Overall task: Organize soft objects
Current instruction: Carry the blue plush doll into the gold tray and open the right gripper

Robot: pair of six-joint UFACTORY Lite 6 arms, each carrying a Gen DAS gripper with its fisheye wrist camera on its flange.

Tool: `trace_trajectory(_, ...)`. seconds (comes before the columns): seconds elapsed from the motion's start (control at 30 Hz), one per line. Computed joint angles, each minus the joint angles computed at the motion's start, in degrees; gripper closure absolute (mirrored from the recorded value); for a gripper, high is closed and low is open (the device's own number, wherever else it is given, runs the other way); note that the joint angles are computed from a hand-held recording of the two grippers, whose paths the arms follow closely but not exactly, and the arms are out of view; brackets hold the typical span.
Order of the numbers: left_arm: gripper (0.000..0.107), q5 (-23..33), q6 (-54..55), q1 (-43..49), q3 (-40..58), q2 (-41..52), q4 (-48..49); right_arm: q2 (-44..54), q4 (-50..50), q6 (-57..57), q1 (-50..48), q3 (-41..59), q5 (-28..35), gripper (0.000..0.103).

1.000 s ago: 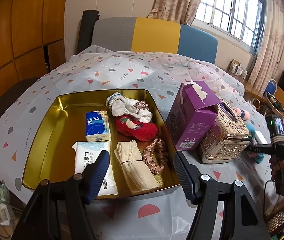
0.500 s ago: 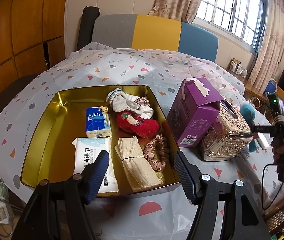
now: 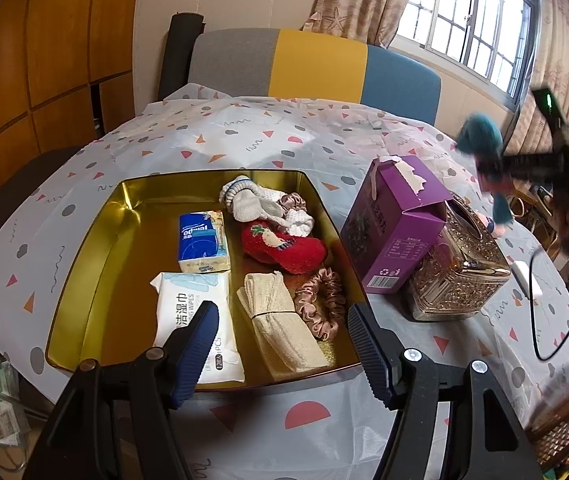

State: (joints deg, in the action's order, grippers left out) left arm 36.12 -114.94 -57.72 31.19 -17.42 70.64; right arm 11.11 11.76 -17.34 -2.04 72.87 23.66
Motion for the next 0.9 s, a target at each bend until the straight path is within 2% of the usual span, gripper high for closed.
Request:
trace_trajectory(0.27, 0.039, 0.60, -0.13, 0.36, -1.65, -2.03, -0.44, -0.31, -2.15, 5.40, 17.49, 9.57, 1.77, 0.075)
trace_trajectory(0.5, 0.039, -0.05, 0.20, 2.31, -4.45, -4.84, -1.39, 7.65, -1.05, 5.44, 32.50, 15.21, 4.14, 0.075)
trace_trajectory(0.73, 0.039, -0.22, -0.38, 4.90, -7.85, -7.95, -2.03, 19.99, 2.49, 6.02, 38.66, 20.76, 6.32, 0.074)
trace_trajectory(0.9, 0.039, -1.57, 0.50, 7.57, -9.77, -9.58, -2.86, 27.91, 7.51, 5.26, 39.38, 24.66, 7.55, 0.062)
